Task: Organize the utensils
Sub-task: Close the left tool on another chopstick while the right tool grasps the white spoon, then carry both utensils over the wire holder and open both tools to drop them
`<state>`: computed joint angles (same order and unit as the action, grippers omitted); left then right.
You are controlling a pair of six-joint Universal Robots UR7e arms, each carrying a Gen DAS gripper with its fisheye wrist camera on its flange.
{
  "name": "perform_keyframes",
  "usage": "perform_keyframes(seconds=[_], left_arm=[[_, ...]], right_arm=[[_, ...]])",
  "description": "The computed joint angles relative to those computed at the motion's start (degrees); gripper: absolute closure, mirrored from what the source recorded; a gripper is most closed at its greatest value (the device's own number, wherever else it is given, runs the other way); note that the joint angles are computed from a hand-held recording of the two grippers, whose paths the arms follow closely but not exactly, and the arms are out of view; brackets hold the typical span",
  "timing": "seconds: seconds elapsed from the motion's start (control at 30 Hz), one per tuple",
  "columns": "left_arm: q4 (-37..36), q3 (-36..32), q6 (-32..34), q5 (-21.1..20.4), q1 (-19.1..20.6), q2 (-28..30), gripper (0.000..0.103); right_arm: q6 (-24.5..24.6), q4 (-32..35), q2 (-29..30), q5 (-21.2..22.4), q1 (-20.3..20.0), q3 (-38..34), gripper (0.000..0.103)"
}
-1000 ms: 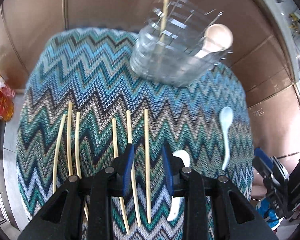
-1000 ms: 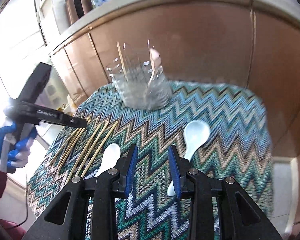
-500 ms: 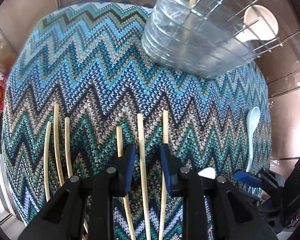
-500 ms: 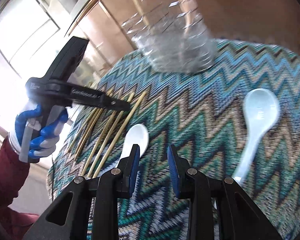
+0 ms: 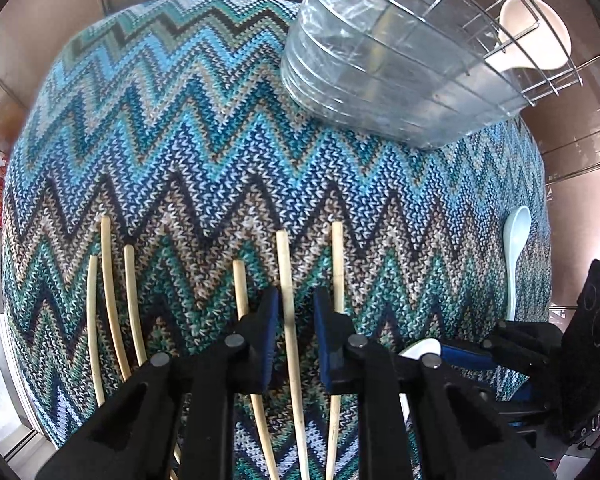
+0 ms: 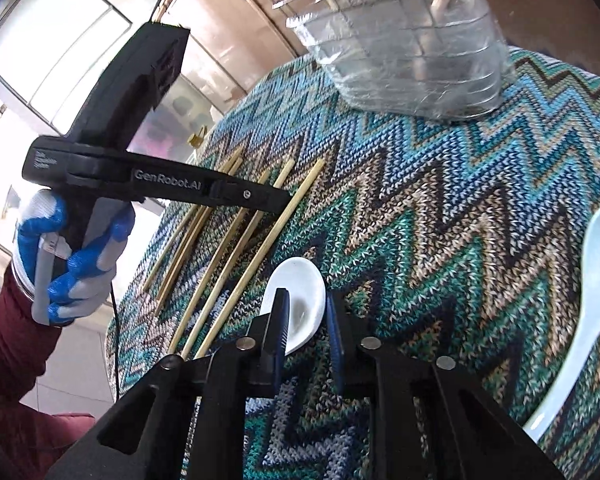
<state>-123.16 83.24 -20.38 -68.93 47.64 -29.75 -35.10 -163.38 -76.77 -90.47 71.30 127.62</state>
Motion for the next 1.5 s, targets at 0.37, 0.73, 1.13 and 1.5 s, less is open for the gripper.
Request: perform_keyframes(seconds=[0.37, 0.73, 1.13, 1.5], left_arm=[[0.6, -0.5, -2.5, 1.0, -0.1, 0.2, 0.099], [-10.8, 10.0, 0.0, 0.4, -2.0, -7.4, 0.099], [-26.6, 24.1, 1.7, -1.8, -7.8, -20.5, 0.099], [-45.9, 20.9, 8.1, 3.3, -13.1, -20.6, 0.099]], right_arm=[[-2.1, 0.6, -1.8, 3.1, -1.7, 0.8, 0.098], [-3.6, -6.6, -12.2, 2.8, -0.5, 9.6, 0.099], [-1.8, -15.2, -23.9, -0.2, 5.2, 18.8, 0.099], [-0.3, -34.4, -19.0, -10.3, 18.0, 11.5, 0.099]])
